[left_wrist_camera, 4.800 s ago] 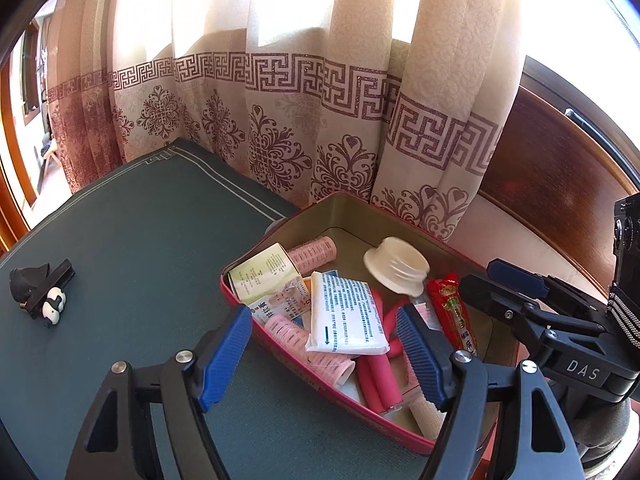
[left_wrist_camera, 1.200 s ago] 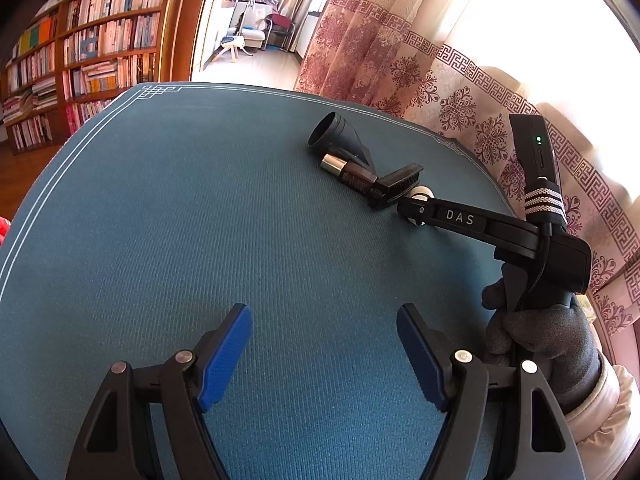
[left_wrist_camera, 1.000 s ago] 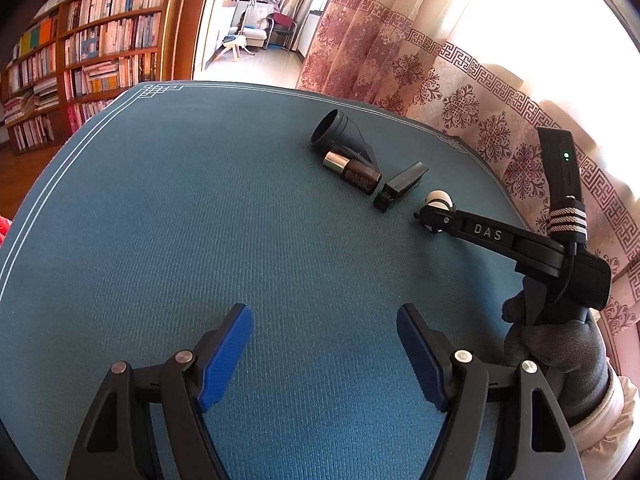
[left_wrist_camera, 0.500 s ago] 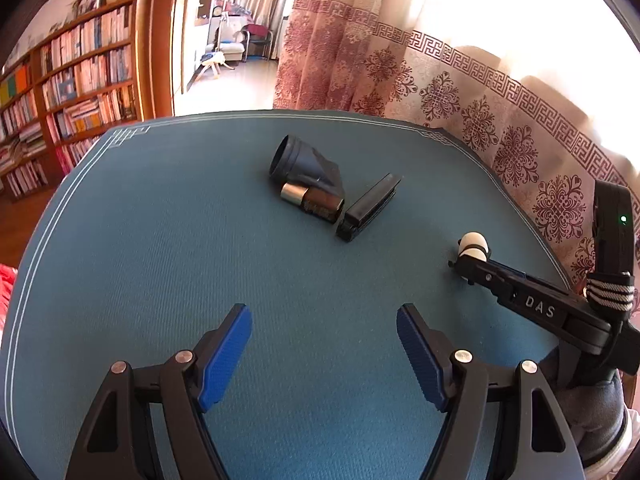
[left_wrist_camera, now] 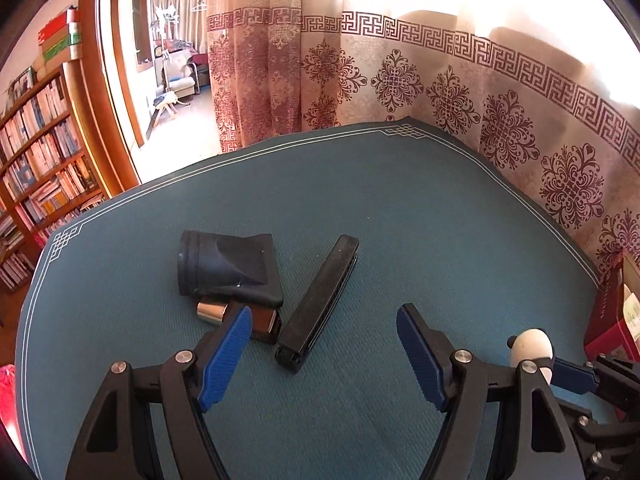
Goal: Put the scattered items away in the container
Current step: 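Grasp the black hair brush with the left gripper while the right holds the panda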
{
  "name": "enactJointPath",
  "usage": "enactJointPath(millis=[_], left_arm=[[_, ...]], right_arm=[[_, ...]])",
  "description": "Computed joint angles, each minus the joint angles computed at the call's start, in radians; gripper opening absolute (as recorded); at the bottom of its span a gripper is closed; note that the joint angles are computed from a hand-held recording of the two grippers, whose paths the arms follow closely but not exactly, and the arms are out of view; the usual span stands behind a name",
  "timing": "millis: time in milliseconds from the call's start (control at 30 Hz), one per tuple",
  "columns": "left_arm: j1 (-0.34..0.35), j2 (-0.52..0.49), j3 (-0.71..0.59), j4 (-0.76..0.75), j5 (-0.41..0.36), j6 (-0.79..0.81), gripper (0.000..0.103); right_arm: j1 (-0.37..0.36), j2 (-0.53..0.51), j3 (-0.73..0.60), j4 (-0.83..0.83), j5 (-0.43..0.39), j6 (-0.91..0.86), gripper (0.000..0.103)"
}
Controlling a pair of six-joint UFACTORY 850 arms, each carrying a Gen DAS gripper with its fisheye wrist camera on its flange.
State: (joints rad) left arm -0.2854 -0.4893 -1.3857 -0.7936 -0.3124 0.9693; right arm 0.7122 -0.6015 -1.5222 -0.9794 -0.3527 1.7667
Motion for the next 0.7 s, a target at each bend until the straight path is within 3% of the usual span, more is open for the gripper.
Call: enactJointPath(millis=[233,267,400,467,633,700], left_arm=[[-0.029,-0.096,-0.107,0.104,-0.048,-0.021,0.075],[-0.033,-0.112,-0.127,0.126,-0.064,-0.035,0.067],[-0.034,-0.159,-0.184,0.167,-0.117,-0.079,0.054],[-0.025,-0.176,-0.204,0.137,-0.156,-0.073,0.036],[-0.018,-0.163,-0.179,0.103,-0.145,-0.074,0.017],[-0.014,-0.147,-0.157,0.072,-0.132,-0.061,0.017]], right_arm=[[-0.003,0.004,0.009,-0.023,0.034,0.018,0.04],[-0.004,0.005,0.011,-0.023,0.036,0.02,0.04],[-0.007,0.007,0.018,-0.023,0.045,0.029,0.04],[-0.007,0.009,0.022,-0.03,0.046,0.041,0.04],[-0.007,0.011,0.028,-0.052,0.042,0.071,0.04],[-0.002,0.015,0.032,-0.086,0.028,0.108,0.04]])
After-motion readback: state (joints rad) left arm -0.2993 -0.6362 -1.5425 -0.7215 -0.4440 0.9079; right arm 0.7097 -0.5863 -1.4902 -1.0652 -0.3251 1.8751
